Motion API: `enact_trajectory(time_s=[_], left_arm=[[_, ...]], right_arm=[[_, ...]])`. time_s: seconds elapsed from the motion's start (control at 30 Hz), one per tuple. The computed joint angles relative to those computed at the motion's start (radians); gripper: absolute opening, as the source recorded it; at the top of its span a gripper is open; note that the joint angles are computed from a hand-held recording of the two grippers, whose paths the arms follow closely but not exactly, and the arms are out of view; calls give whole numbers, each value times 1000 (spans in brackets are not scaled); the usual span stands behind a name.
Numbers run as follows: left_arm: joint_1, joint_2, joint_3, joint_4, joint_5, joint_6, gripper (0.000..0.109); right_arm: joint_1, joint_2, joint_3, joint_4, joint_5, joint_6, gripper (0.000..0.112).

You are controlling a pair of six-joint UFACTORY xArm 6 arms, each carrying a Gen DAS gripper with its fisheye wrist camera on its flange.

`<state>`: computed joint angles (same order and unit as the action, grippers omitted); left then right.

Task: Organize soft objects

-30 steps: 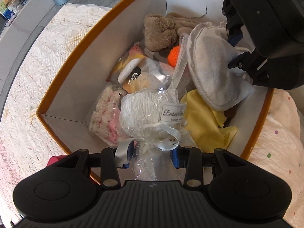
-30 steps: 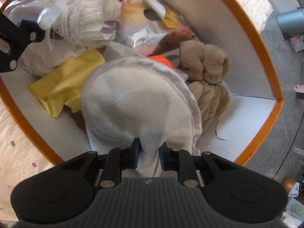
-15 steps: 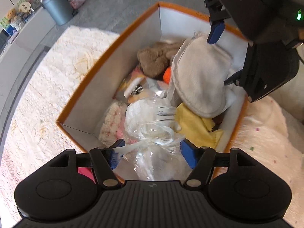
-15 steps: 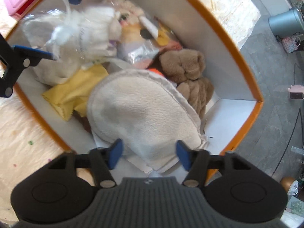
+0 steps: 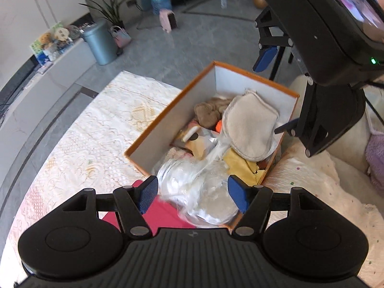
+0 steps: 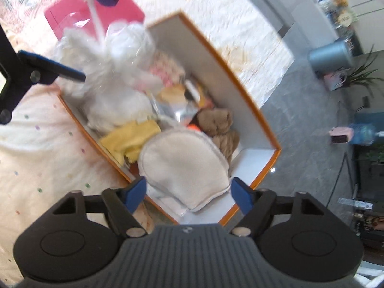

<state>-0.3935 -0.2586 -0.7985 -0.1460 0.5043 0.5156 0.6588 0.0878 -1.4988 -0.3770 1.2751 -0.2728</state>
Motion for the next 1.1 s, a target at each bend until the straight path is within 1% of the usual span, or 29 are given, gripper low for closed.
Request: enact_trajectory(time_s=[0.07, 0.17, 0.23, 0.33, 0.37, 0.4, 0.57, 0.63, 0.7, 0.73, 0.77, 0.87, 0.93, 1.1], left_arm=[[-4, -23, 17, 43, -10, -54, 77], [-17, -46, 41, 60, -39, -87, 77], [-24, -56, 48, 66, -45, -105, 72], [-33, -64, 55, 30, -59, -102, 57], [-37, -57, 46, 30, -52, -107, 49], [-38, -61, 47, 26, -46, -102, 46], [-48, -57, 58, 27, -75, -88, 46], [-49, -48, 57, -7, -96, -60, 53], [-49, -31, 51, -31, -121, -58, 71], [-48, -22, 45, -34, -128, -66, 74], [-46, -13, 37, -41, -130, -67, 77], [-39, 15, 10, -68, -122, -58, 78], [-35, 31, -4, -96, -122, -43, 82], [-16, 84, -85, -240, -44, 40, 88]], right_arm=[[25, 4, -12, -34, 6, 31, 81], [57, -7, -9, -71, 16, 82, 81], [75, -18, 1, -89, 15, 110, 81], [82, -21, 16, -101, 22, 138, 81], [86, -23, 20, -112, 29, 151, 81], [85, -26, 27, -119, 31, 160, 81], [74, -50, 64, -129, 37, 208, 81], [67, -55, 75, -127, 36, 212, 81], [58, -51, 76, -120, 28, 217, 81], [52, -47, 75, -112, 19, 220, 81], [44, -43, 75, -101, 7, 224, 81], [26, -25, 71, -70, -29, 239, 81], [13, -12, 73, -55, -60, 247, 81], [-21, 16, 72, -7, -111, 251, 81]])
